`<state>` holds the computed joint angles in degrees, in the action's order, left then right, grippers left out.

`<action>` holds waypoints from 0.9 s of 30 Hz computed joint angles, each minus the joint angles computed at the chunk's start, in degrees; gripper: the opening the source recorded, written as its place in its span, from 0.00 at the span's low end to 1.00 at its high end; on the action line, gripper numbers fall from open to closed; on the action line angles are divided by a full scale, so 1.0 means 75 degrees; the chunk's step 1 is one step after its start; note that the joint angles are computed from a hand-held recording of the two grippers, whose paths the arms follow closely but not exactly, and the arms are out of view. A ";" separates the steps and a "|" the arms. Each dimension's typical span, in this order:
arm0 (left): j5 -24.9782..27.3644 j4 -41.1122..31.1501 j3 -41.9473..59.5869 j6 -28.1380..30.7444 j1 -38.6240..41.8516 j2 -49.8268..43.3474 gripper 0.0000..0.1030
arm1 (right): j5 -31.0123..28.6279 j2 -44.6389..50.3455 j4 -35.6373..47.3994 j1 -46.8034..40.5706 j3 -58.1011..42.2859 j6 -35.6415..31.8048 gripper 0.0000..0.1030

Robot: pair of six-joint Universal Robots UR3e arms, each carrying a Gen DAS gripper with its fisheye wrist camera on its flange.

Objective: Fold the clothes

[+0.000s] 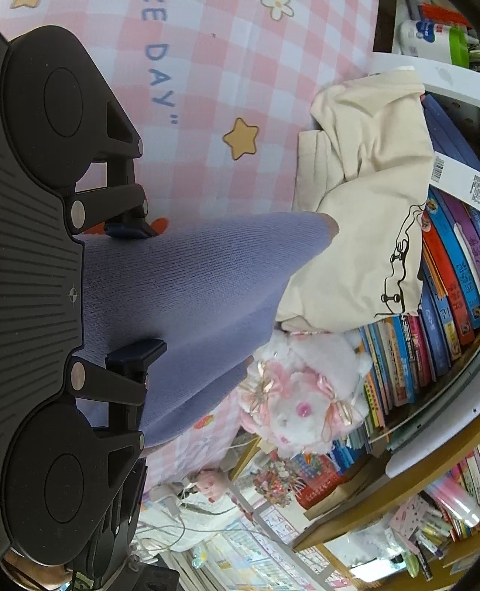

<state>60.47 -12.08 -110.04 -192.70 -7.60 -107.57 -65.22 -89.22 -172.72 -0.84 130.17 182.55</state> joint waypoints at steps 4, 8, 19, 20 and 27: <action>0.0112 -0.0188 0.0460 -0.0037 -0.0023 -0.0428 0.51 | -0.0155 0.0663 -0.0036 0.0099 -0.0507 0.0281 0.36; 0.0193 -0.0140 0.0687 -0.0239 -0.0009 -0.0735 0.52 | -0.0213 0.1109 -0.0232 0.0131 -0.0687 0.0610 0.37; 0.1126 -0.0431 0.0790 -0.0310 -0.0391 -0.0412 0.64 | -0.0498 0.0762 -0.0365 0.0097 -0.0381 0.1000 0.64; 0.1254 -0.0348 0.0674 -0.0308 -0.0437 -0.0274 0.65 | -0.0572 0.0631 -0.0358 0.0103 -0.0313 0.0992 0.66; 0.2279 0.0349 -0.0325 -0.0391 -0.0939 0.0772 0.78 | -0.0981 -0.0671 -0.0104 0.0083 0.0497 0.0862 0.78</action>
